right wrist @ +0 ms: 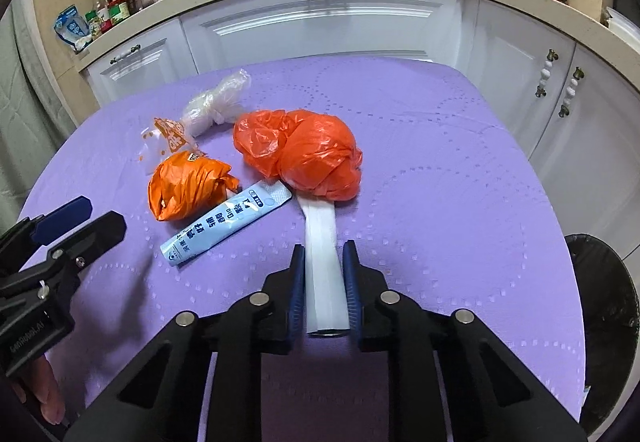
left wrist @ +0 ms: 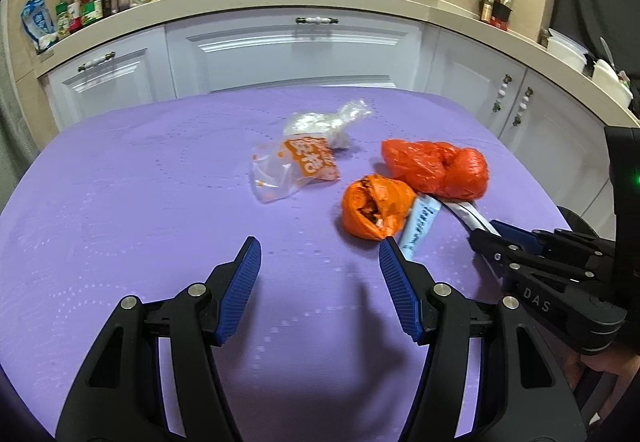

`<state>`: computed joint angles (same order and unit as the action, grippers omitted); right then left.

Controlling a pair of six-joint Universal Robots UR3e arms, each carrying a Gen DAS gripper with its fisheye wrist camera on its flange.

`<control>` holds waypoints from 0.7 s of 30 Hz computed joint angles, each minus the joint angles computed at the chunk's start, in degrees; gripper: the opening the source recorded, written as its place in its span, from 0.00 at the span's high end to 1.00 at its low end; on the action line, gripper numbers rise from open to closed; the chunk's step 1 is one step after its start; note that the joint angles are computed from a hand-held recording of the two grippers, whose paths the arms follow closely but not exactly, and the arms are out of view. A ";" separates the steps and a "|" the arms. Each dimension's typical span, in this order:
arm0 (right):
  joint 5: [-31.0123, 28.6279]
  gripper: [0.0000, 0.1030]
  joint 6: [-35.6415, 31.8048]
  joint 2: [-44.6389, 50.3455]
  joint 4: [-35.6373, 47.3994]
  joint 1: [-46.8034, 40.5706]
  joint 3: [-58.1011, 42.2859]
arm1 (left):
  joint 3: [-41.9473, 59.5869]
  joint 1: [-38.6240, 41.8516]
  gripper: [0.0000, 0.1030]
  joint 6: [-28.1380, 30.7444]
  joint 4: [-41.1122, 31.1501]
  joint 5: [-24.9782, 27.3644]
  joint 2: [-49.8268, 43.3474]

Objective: Collect trash
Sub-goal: 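Grasp the white tube with the right tool while the left tool grasps the blue-printed tube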

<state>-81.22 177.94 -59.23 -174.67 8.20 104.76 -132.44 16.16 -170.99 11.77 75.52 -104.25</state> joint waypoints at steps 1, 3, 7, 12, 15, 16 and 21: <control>0.18 0.84 -0.15 -0.18 -0.13 -0.12 0.30 | 0.21 -0.37 0.42 -0.03 -0.16 -0.06 -0.07; 0.69 0.84 -0.42 -0.67 -0.48 -0.56 1.05 | 0.75 -1.30 0.42 -0.02 -0.65 -0.21 -0.24; 1.73 0.84 -0.76 -2.10 -1.38 -1.61 3.15 | 2.25 -3.62 0.42 0.12 -1.11 0.14 -1.10; 3.03 0.84 -1.16 -4.04 -2.79 -3.24 6.23 | 6.41 -6.85 0.42 0.05 -3.56 1.02 -3.73; 3.56 0.84 -1.31 -4.87 -3.37 -4.00 7.45 | 8.76 -8.56 0.50 0.11 -4.96 2.15 -5.35; 3.77 0.84 -1.42 -5.07 -3.53 -4.29 7.75 | 9.76 -9.21 0.55 0.19 -5.68 2.77 -6.03; 4.53 0.84 -1.53 -6.06 -4.72 -5.44 9.45 | 11.95 -10.92 0.70 0.10 -7.08 4.45 -8.18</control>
